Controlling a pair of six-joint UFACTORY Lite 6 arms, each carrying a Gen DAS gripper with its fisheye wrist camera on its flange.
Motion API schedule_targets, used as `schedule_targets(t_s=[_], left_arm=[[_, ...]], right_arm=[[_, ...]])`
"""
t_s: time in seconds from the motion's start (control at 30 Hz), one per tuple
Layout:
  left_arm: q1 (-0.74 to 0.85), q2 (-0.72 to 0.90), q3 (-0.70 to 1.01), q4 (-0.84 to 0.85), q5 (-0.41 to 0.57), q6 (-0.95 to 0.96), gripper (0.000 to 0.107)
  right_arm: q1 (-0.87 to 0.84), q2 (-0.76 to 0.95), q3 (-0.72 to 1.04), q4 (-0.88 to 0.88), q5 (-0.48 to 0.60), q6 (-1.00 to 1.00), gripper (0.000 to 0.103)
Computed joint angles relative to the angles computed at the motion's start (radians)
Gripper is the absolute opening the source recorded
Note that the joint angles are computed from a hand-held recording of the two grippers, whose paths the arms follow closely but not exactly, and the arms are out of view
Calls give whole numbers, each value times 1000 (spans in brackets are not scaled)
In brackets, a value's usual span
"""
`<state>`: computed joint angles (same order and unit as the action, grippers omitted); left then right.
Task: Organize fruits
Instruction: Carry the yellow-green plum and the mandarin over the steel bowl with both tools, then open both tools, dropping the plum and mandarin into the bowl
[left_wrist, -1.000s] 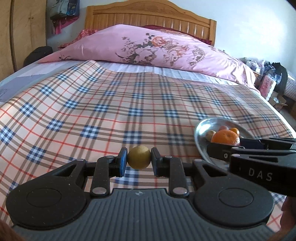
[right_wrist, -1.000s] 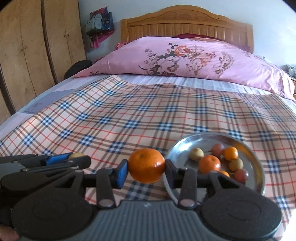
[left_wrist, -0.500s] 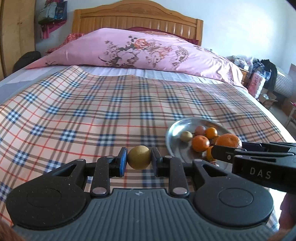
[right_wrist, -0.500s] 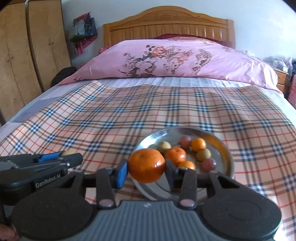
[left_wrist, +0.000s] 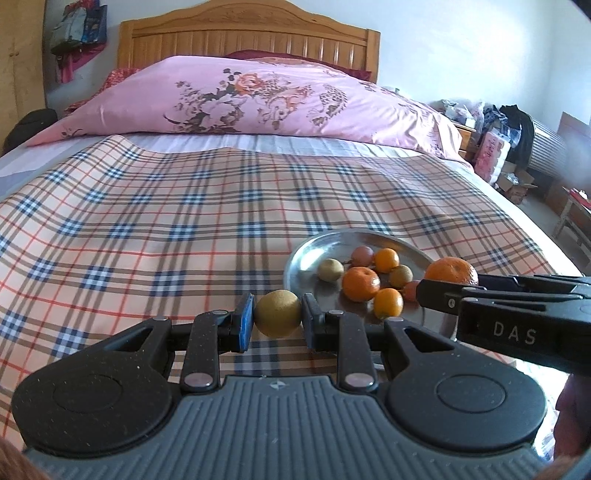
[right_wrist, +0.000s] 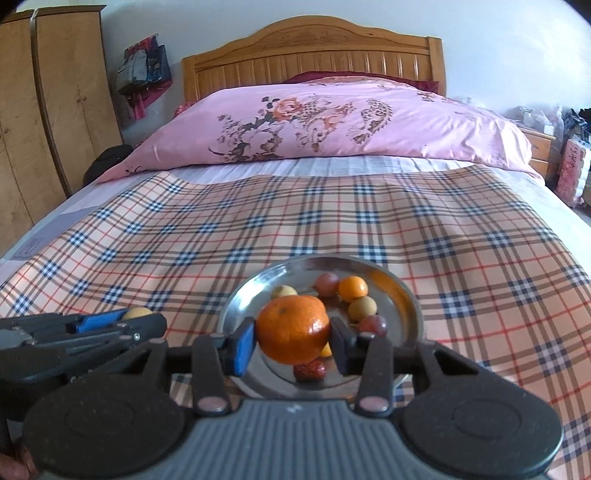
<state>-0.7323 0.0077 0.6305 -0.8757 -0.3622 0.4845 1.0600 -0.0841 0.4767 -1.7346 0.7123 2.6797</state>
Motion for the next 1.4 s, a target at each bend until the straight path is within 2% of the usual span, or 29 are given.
schedule_targets(t_s=[0.47, 0.73, 1.03, 1.27, 1.4], left_arm=[[-51, 100, 104, -5, 17, 10, 29], [-54, 191, 183, 82, 44, -81, 29], [-49, 311, 272, 227, 69, -224, 29], [-38, 380, 320, 370, 86, -359, 29], [-38, 412, 349, 377, 94, -362, 29]], right_arm=[[-66, -98, -88, -20, -19, 5, 41], [-154, -151, -131, -68, -66, -1, 41], [-302, -77, -138, -304, -159, 161, 41], [-375, 16, -116, -502, -184, 336, 41], [-397, 56, -97, -565, -188, 385, 41]])
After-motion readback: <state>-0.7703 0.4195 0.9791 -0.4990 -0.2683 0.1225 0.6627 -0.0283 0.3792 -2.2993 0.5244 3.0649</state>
